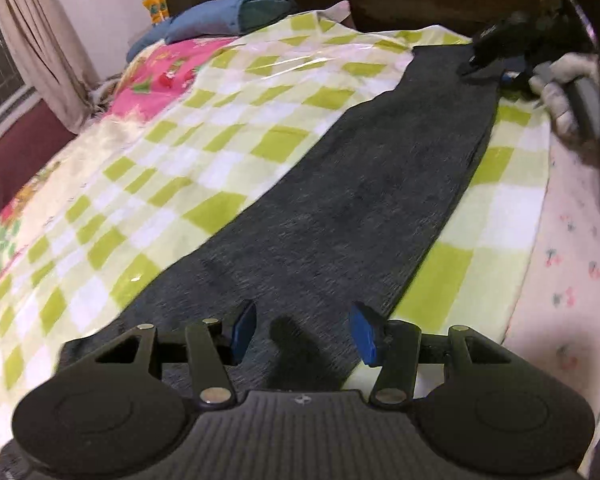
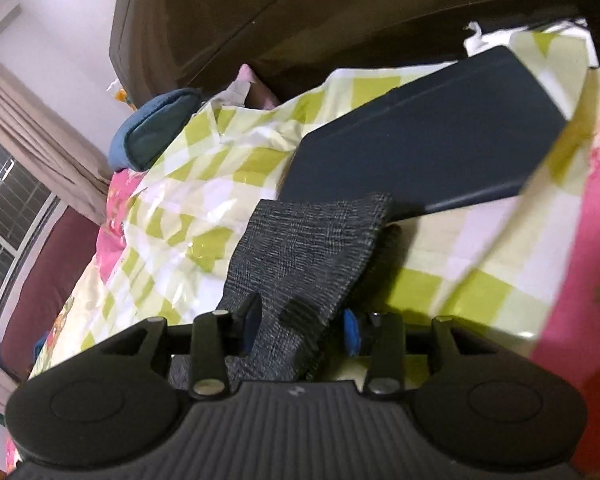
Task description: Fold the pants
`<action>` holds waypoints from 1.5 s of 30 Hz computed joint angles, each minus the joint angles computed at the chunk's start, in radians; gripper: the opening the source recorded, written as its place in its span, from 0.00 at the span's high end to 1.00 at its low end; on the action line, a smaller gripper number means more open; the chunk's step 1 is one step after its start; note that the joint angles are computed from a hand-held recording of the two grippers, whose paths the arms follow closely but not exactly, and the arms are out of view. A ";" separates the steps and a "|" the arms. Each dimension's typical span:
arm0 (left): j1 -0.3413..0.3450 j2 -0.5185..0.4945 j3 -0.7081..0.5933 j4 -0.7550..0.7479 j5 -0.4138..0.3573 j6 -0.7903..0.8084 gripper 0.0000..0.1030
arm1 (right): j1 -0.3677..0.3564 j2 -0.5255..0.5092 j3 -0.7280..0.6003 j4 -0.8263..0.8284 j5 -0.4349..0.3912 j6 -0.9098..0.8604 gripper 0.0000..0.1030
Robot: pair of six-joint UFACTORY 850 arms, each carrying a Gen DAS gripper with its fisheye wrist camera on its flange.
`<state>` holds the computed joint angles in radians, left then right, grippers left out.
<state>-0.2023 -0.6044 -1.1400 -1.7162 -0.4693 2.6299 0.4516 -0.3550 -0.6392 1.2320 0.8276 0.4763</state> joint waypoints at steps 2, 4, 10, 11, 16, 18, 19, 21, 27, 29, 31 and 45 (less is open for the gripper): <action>-0.017 -0.018 -0.014 0.069 0.018 -0.065 0.37 | -0.005 0.010 -0.012 0.026 -0.031 -0.053 0.92; -0.026 -0.026 -0.009 0.013 0.031 0.000 0.38 | 0.014 0.039 0.007 -0.018 0.006 0.001 0.93; -0.007 -0.026 -0.018 0.091 -0.010 -0.099 0.38 | 0.095 0.080 -0.072 -0.005 0.072 -0.240 0.93; 0.000 -0.023 -0.014 0.096 -0.016 -0.108 0.38 | 0.109 0.069 -0.111 0.007 0.064 -0.334 0.93; 0.070 0.004 0.007 0.104 -0.059 -0.131 0.37 | 0.191 -0.085 -0.385 -0.060 -0.065 -0.739 0.93; 0.122 0.017 0.020 0.089 -0.071 -0.108 0.37 | 0.211 -0.169 -0.506 -0.131 -0.175 -0.796 0.93; 0.147 0.019 0.022 0.089 -0.075 -0.102 0.37 | 0.220 -0.210 -0.564 -0.152 -0.220 -0.823 0.93; 0.200 0.020 0.019 0.093 -0.071 -0.103 0.37 | 0.244 -0.319 -0.716 -0.122 -0.332 -0.958 0.93; 0.327 -0.017 -0.011 0.108 -0.078 -0.170 0.37 | 0.305 -0.555 -1.044 0.404 -0.473 -1.576 0.92; 0.353 -0.039 -0.033 0.132 -0.100 -0.242 0.37 | 0.312 -0.582 -1.092 0.587 -0.439 -1.759 0.92; 0.363 -0.046 -0.044 0.128 -0.123 -0.263 0.37 | 0.321 -0.590 -1.113 0.683 -0.391 -1.853 0.92; 0.422 -0.046 -0.048 0.070 -0.221 -0.212 0.37 | 0.342 -0.781 -1.452 0.960 -0.156 -2.331 0.90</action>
